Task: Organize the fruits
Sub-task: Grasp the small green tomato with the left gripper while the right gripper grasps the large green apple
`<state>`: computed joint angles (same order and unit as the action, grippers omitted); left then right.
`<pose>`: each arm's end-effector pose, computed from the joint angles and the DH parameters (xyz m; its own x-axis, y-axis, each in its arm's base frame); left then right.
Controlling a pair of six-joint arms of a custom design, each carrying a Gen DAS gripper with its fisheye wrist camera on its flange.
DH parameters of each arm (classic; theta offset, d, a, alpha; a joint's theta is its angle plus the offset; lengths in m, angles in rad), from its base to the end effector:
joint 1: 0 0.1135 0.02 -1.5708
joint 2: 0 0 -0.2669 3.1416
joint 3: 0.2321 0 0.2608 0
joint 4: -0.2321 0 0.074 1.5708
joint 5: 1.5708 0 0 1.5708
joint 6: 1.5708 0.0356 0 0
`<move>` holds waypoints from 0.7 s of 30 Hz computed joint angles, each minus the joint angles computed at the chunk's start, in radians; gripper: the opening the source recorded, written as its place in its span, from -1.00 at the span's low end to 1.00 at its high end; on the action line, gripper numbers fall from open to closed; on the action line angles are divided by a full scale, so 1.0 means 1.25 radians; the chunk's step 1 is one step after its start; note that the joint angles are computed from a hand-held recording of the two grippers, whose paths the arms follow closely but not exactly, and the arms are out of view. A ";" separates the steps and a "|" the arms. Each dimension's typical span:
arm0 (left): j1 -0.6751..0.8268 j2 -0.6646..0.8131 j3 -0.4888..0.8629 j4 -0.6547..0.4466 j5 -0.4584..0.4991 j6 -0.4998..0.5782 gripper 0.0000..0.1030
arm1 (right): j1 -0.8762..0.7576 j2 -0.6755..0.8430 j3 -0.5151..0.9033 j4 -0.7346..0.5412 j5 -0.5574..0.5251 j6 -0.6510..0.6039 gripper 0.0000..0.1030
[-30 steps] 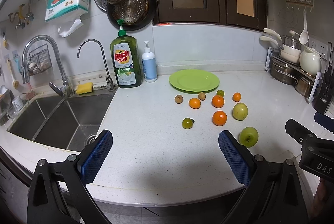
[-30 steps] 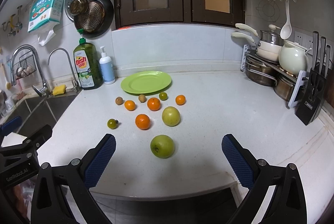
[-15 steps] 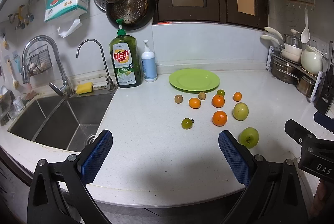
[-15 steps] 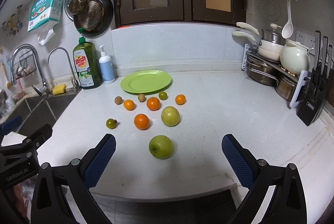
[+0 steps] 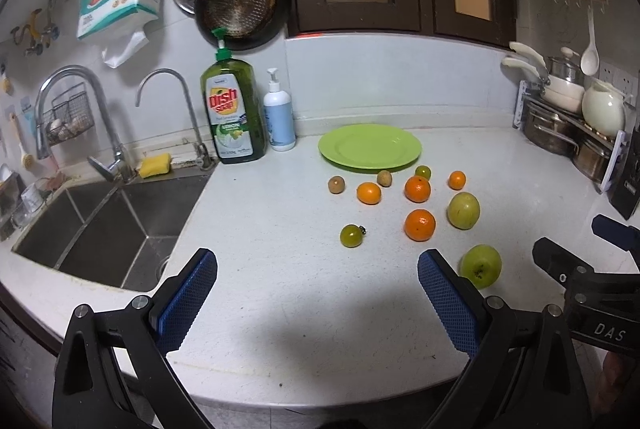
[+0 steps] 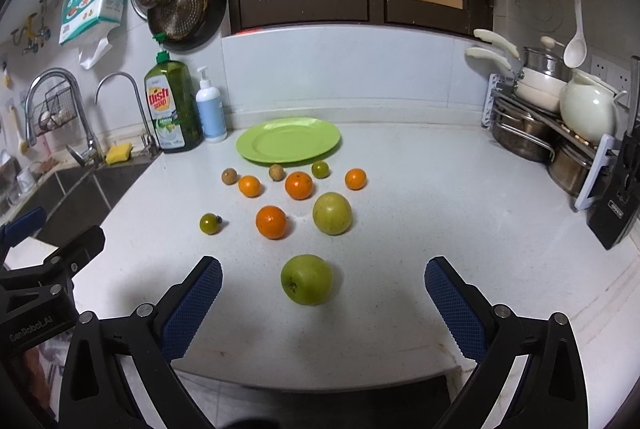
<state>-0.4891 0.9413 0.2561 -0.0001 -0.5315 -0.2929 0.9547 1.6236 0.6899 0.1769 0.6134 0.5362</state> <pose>0.1660 -0.0679 0.1488 -0.5518 0.0118 -0.8339 -0.1052 0.9909 0.0836 0.1949 0.2397 0.1409 -0.5585 -0.0658 -0.8269 -0.1631 0.9861 0.0317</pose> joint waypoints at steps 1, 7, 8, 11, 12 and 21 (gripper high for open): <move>0.016 0.026 0.004 0.022 0.015 0.017 0.91 | -0.006 0.015 0.011 -0.004 -0.006 0.000 0.99; 0.166 0.223 0.041 0.219 0.199 0.173 0.69 | -0.025 0.120 0.107 -0.039 -0.023 0.036 0.95; 0.187 0.260 0.056 0.240 0.225 0.204 0.68 | -0.026 0.140 0.127 -0.051 -0.018 0.049 0.92; 0.259 0.375 0.103 0.302 0.330 0.292 0.65 | -0.031 0.201 0.200 -0.116 -0.021 0.112 0.86; 0.276 0.412 0.126 0.306 0.358 0.316 0.62 | -0.030 0.220 0.221 -0.135 -0.017 0.131 0.85; 0.333 0.631 0.271 0.280 0.488 0.409 0.40 | -0.036 0.345 0.358 -0.264 -0.042 0.277 0.64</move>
